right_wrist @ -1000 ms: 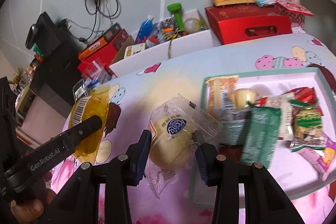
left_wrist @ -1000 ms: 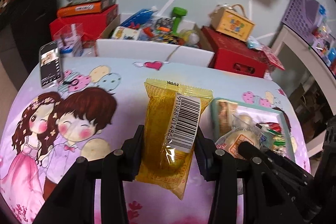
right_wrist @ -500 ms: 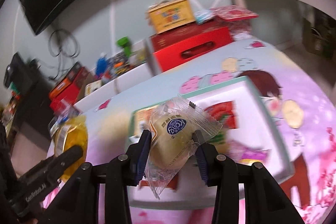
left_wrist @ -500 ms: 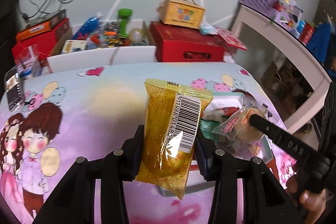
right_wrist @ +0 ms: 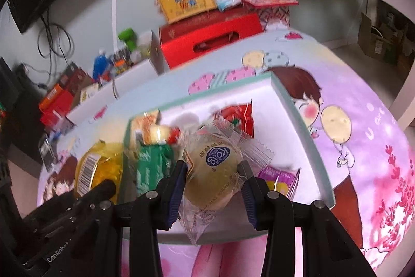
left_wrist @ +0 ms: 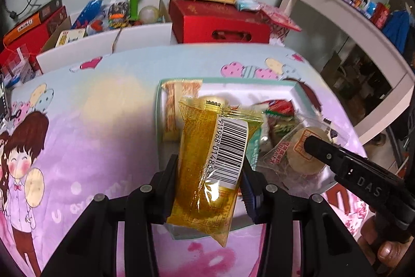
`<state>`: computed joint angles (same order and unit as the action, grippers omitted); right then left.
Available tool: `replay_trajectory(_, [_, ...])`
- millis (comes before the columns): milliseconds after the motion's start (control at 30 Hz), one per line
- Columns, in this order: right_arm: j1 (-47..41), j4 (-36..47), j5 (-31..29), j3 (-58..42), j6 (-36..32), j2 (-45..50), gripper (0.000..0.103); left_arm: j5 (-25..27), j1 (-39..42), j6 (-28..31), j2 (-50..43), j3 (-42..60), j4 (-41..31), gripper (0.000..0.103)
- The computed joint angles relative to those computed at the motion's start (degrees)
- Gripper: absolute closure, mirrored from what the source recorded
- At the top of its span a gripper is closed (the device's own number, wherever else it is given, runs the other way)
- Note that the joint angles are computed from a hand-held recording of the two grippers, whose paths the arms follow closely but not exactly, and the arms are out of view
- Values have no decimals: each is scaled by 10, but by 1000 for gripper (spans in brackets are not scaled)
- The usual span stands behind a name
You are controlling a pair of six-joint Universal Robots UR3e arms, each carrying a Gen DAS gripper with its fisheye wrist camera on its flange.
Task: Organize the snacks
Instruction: 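Carry the yellow bag and the round bun over the white tray with both tools, then open the left tool to drop the yellow bag while the right tool drops the round bun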
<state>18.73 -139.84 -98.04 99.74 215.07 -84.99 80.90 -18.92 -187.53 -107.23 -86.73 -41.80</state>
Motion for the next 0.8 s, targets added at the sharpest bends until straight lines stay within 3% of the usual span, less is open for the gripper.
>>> replay_trajectory(800, [-3, -26, 15, -4, -6, 41, 59, -46, 4, -9, -67, 16, 20, 58])
